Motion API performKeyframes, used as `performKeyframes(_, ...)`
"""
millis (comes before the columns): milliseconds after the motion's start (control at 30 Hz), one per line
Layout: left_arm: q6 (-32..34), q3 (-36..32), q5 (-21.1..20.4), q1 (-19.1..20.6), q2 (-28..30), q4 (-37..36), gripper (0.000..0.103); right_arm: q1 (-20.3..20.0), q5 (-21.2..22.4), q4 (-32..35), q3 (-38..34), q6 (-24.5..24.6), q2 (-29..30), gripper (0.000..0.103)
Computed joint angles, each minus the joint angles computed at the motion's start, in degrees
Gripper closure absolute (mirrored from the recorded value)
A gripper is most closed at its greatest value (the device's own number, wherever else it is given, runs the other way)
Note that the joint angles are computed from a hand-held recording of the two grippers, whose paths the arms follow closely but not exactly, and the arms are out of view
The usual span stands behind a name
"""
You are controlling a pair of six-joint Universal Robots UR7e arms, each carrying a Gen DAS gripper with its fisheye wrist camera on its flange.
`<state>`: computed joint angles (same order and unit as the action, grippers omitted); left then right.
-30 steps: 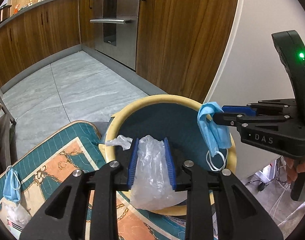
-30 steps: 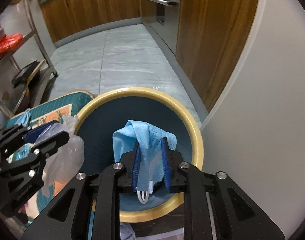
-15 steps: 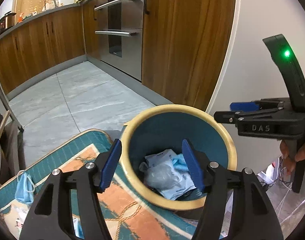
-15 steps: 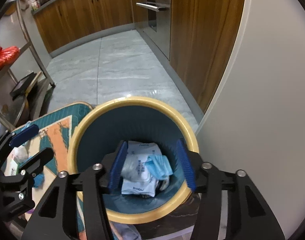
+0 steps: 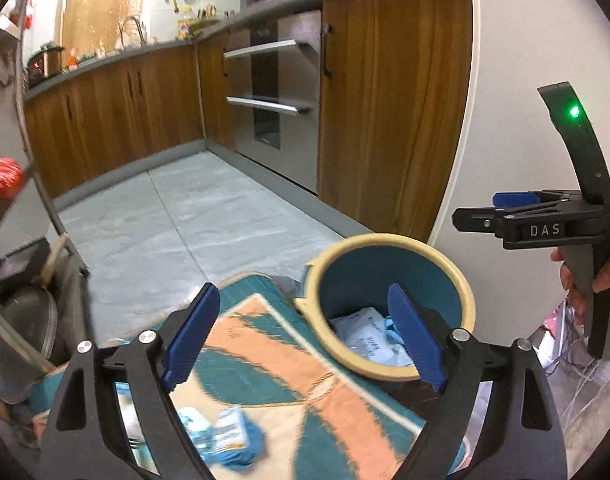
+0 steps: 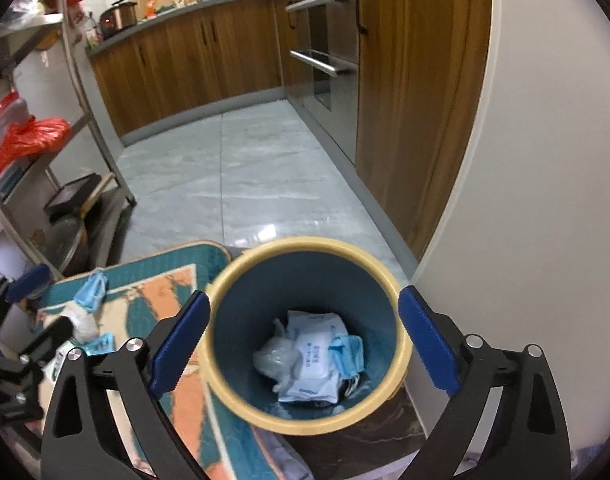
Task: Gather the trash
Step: 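Move both open grippers back over the cushion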
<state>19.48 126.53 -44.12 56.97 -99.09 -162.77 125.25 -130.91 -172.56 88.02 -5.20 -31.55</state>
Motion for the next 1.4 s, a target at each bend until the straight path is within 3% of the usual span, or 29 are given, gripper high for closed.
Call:
performKeyframes(400, -3.2, 1.5, 8.7, -2.1, -13.2, 8.2, 0.013, 3.3, 3.1, -7.7, -2.0, 0.7, 3.1, 0.005)
performKeyframes(667, -5.7, 1.4, 13.4, 0.6, -18.2, 12.8, 0.012, 4.6, 7.3, -3.4, -7.3, 3.2, 7.7, 0.005)
performKeyframes(967, -7.6, -0.7, 13.7, 5.2, -20.2, 14.1, 0.012, 6.1, 9.4, 5.0, -14.9, 3.3, 14.2, 0.005)
performKeyframes(1233, -12.8, -3.2, 11.7, 12.6, -19.3, 16.9, 0.012, 7.1, 9.4, 12.5, -20.6, 5.0, 19.0, 0.005)
performKeyframes(1400, -14.4, -4.3, 9.6, 18.1, -17.2, 18.7, 0.012, 6.6, 11.7, 18.7, -22.7, 11.6, 20.8, 0.005)
